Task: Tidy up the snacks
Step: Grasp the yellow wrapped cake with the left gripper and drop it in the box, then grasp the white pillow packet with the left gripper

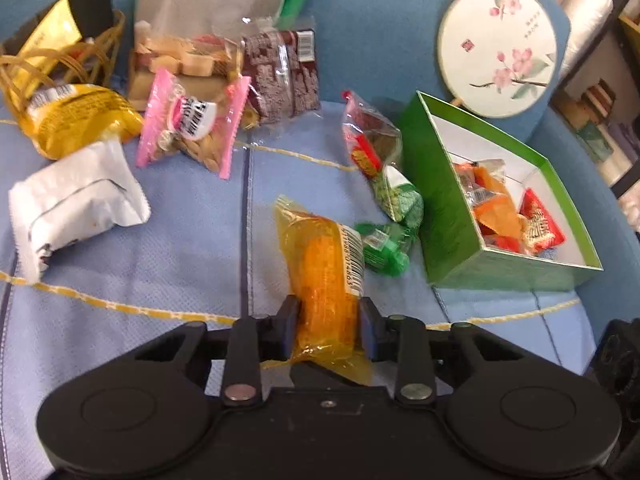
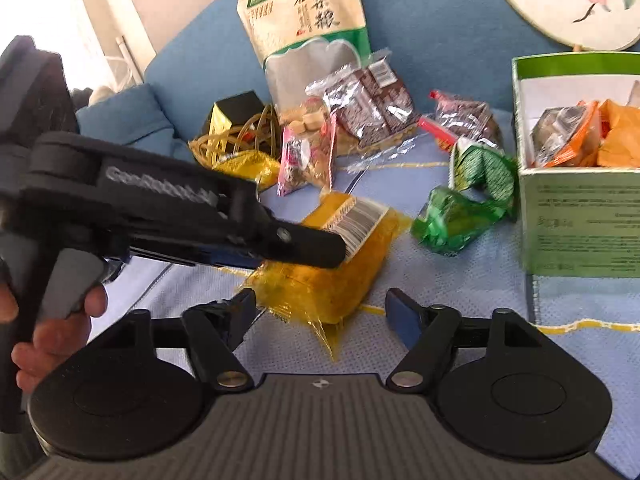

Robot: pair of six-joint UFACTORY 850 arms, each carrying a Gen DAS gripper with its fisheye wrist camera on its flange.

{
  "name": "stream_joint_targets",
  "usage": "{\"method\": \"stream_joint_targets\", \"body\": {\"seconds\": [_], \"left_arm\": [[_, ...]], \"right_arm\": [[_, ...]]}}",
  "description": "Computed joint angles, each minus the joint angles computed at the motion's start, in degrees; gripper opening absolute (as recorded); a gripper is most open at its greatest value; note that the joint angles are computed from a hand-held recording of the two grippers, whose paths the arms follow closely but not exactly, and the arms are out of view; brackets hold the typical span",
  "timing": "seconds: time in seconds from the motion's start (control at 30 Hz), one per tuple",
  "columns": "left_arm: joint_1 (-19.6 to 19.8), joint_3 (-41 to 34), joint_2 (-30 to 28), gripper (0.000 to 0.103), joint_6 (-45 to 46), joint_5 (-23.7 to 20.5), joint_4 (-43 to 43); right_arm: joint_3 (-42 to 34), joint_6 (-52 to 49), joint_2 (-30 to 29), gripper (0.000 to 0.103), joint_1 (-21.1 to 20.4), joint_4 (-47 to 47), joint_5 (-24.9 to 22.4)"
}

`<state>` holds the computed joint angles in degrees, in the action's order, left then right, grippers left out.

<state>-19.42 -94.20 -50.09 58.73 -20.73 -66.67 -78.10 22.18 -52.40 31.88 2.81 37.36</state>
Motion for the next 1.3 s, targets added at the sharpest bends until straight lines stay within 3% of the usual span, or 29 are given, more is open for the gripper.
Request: {"method": "stream_joint_targets", "body": {"seconds": [0.17, 0.33, 0.47, 0.73, 0.97, 1.0, 1.1, 1.17, 1.23, 1.3], "left_arm": [[-0.7, 4.1, 4.3, 0.041, 12.0, 1.6, -11.0], [-2.2, 4.0, 6.6, 0.042, 20.8, 0.8, -18.5], [-5.0, 0.8, 5.3, 0.042, 25.0, 1.6, -20.7], [-9.2, -9.3, -1.0, 0.043, 25.5, -1.2, -18.7], [-11.9, -19.2, -7.4, 0.047, 17.5, -3.1, -10.7], [-12.2, -19.8, -7.9, 0.051, 18.1, -2.9, -10.9], [-12.9, -19.8, -8.3, 0.103, 19.6, -1.0, -11.4], [-12.8, -17.3, -7.0, 0.103, 21.1, 1.9, -14.3], [-12.0, -14.3, -5.4, 0.103, 25.2, 2.5, -19.0], [-10.6, -10.8, -3.3, 0.103, 28.5, 1.9, -23.2]], "right_arm": [[3.0, -7.5, 2.8, 0.073, 1.2, 5.3, 3.2], [7.9, -13.3, 6.1, 0.073, 2.3, 12.5, 14.1], [11.9, -12.1, 8.4, 0.073, 1.2, 14.9, 19.4], [17.4, -9.2, 11.3, 0.073, -0.9, 23.4, 26.4], [17.9, -8.0, 11.2, 0.073, -1.8, 31.7, 27.4], [18.0, -8.1, 11.2, 0.073, -1.9, 32.6, 27.4], [17.5, -8.9, 10.7, 0.073, -2.1, 35.6, 28.0], [16.1, -12.5, 9.7, 0.084, -1.7, 41.9, 27.8], [14.7, -17.1, 9.6, 0.103, -1.9, 45.8, 22.9], [15.6, -14.6, 10.0, 0.103, -1.9, 42.5, 24.3]]}}
